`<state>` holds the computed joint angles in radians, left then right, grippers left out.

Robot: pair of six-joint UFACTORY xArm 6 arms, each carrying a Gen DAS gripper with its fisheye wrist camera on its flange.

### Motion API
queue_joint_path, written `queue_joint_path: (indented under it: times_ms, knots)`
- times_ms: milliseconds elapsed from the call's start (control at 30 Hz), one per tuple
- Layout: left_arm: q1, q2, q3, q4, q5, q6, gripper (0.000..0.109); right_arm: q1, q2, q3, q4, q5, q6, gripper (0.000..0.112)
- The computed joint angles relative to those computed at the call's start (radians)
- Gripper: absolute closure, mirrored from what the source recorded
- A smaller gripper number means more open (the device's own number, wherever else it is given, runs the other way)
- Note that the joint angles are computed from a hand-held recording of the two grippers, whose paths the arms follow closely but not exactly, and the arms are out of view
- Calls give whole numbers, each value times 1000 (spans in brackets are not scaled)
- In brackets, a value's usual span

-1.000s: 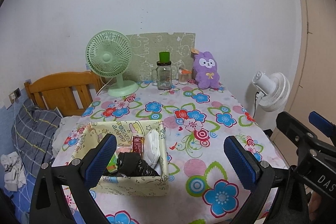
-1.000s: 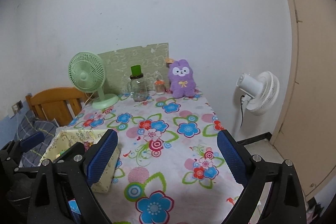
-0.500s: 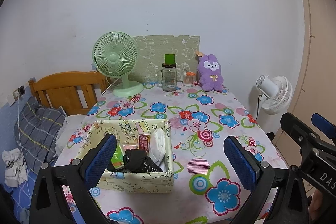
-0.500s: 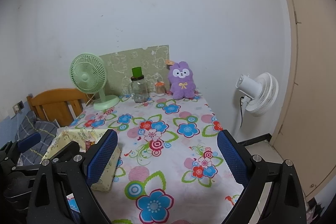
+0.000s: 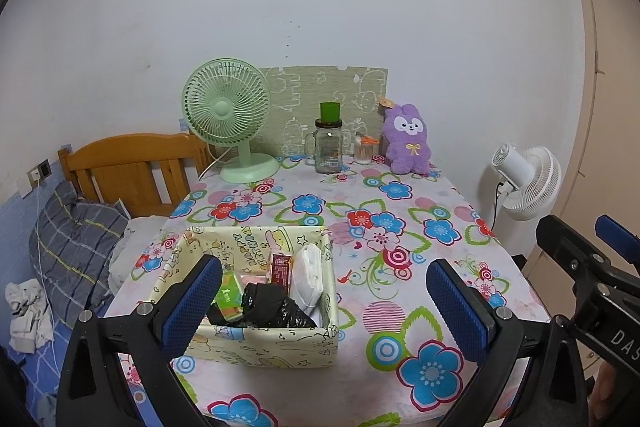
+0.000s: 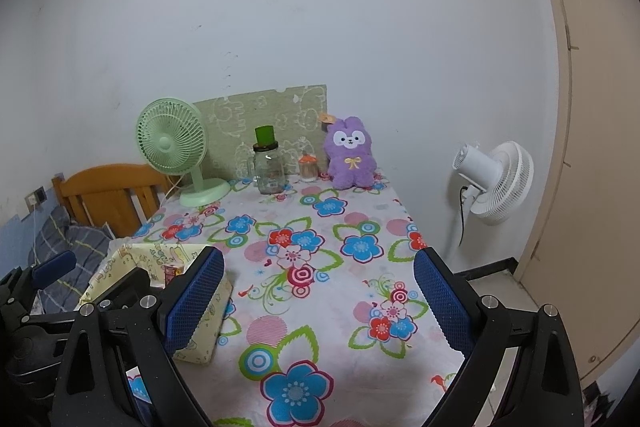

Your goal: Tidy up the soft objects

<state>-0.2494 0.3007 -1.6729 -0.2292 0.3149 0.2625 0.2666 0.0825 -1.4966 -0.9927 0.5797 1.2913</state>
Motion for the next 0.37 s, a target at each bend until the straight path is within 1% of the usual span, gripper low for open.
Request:
queue_joint_path:
  times_ms: [367]
  knots:
    - [3, 4, -4, 1, 2, -1, 6, 6, 13, -17, 15, 14, -17, 15]
